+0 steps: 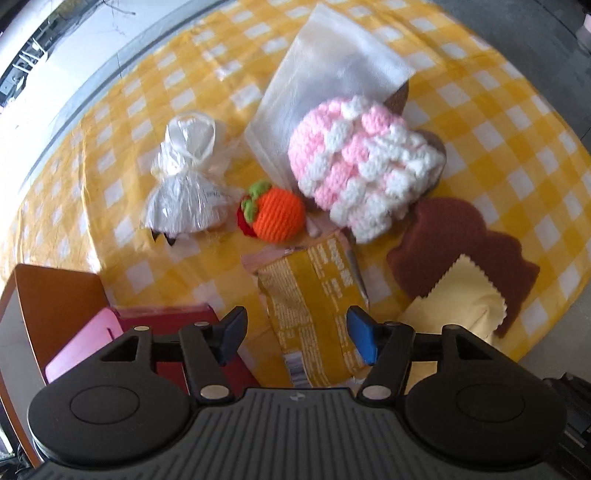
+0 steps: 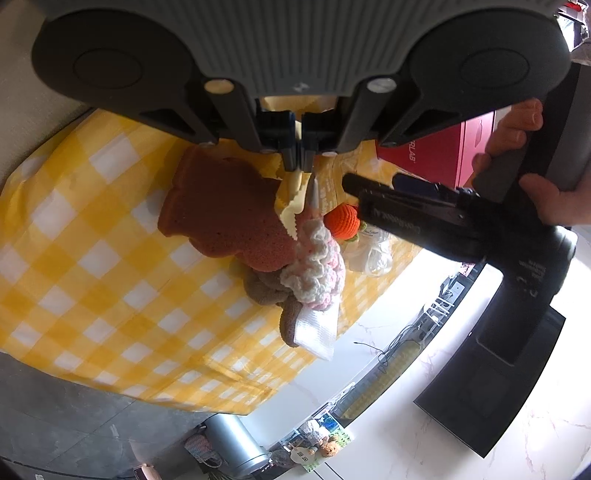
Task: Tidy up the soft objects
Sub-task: 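Lift the gold wrapper with the left tool while the right tool carries the yellow cloth toward the box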
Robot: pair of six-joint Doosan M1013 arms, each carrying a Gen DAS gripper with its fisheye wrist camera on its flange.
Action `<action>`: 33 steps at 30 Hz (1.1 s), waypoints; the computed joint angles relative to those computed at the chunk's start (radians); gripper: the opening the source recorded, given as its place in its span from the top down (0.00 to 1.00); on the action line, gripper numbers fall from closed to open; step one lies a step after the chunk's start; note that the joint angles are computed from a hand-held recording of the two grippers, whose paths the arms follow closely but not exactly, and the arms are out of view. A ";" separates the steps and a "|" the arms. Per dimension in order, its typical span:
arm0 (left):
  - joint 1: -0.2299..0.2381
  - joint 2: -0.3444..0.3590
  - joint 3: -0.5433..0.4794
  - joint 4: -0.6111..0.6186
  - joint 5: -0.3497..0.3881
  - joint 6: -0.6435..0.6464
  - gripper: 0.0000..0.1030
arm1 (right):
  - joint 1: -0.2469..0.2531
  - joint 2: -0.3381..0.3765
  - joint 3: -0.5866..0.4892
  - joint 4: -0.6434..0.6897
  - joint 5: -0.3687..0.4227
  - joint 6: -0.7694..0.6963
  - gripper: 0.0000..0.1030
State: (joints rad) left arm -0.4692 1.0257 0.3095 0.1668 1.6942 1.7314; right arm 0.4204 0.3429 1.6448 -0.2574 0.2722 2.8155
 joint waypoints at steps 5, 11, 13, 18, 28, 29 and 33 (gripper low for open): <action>0.019 -0.012 0.067 -0.050 -0.014 -0.094 0.22 | 0.002 0.001 -0.002 -0.004 0.007 -0.004 0.99; 0.061 0.056 -0.055 -0.221 0.075 -0.229 0.11 | 0.004 0.001 -0.005 -0.018 0.012 -0.001 0.98; 0.060 0.056 -0.033 -0.214 0.069 -0.205 0.10 | 0.004 0.003 -0.006 -0.002 0.013 -0.017 0.98; 0.040 -0.053 0.198 -0.154 -0.107 -0.110 0.09 | 0.003 0.003 -0.006 -0.008 0.017 -0.005 0.99; 0.064 -0.104 0.239 -0.228 -0.085 -0.075 0.42 | 0.002 0.003 -0.003 -0.010 0.012 -0.002 0.99; 0.074 -0.119 0.259 -0.262 -0.090 -0.076 0.42 | 0.002 0.003 -0.004 -0.011 0.013 -0.003 0.99; 0.096 -0.157 0.276 -0.334 -0.126 -0.035 0.42 | 0.005 0.001 -0.004 -0.047 0.013 0.034 0.99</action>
